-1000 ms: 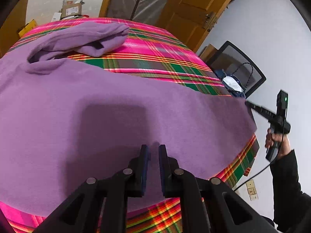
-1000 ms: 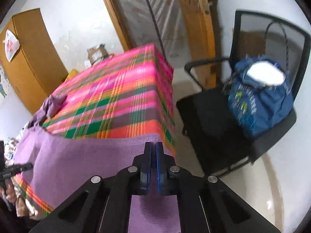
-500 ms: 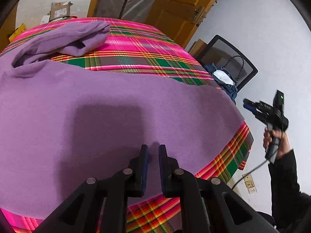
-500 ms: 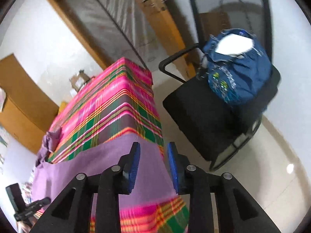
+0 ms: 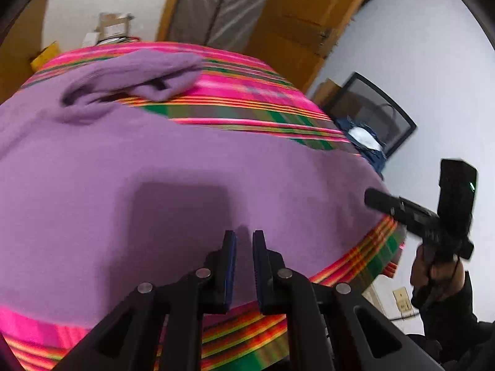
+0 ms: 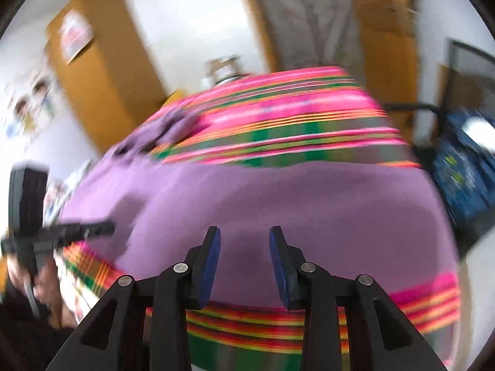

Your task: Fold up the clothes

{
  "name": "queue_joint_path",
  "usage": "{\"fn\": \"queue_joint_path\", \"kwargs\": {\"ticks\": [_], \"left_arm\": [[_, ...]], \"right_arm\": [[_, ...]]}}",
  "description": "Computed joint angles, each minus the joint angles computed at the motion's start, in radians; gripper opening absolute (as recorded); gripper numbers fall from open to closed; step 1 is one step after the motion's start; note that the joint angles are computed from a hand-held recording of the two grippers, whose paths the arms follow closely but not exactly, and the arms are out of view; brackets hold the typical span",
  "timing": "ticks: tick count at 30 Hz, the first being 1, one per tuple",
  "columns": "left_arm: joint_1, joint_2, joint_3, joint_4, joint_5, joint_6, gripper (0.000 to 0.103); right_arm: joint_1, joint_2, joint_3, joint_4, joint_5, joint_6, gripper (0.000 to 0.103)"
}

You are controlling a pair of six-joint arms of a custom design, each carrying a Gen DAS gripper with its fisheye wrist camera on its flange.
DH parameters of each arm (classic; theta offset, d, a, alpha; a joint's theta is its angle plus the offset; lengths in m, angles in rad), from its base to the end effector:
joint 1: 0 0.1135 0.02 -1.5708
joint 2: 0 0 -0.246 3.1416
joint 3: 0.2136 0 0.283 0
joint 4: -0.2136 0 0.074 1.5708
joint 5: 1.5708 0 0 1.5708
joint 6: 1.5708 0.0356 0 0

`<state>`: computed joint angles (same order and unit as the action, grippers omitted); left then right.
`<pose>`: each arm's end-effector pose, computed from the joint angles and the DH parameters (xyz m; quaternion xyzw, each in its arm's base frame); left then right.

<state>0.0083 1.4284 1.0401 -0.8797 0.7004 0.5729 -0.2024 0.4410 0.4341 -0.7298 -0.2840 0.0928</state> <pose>0.2941 -0.0205 0.2112 0.3084 0.8774 -0.2844 0.2329 0.1535 -0.0213 0.2039 0.0764 0.9037 0.1072 0.4075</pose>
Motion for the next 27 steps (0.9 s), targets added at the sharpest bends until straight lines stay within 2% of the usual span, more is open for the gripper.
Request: {"fn": "queue_joint_path", "kwargs": {"ticks": [3,6,15,24,27], "left_arm": [[0.046,0.026,0.009,-0.002,-0.005,0.000,0.010],[0.067,0.035,0.005,0.001,-0.013,0.005,0.010],[0.182,0.075,0.069,0.069,0.002,-0.036,0.010],[0.380,0.280,0.274,0.162,-0.048,-0.171,0.010],[0.418,0.329,0.325,0.156,-0.060,-0.183,0.010]], "right_arm": [[0.191,0.051,-0.007,0.047,0.121,0.007,0.034],[0.281,0.108,-0.008,0.084,0.192,0.018,0.034],[0.292,0.223,0.053,0.144,0.191,0.064,0.034],[0.395,0.410,0.155,0.236,0.226,0.107,0.034],[0.433,0.485,0.198,0.269,0.231,0.106,0.034]]}}
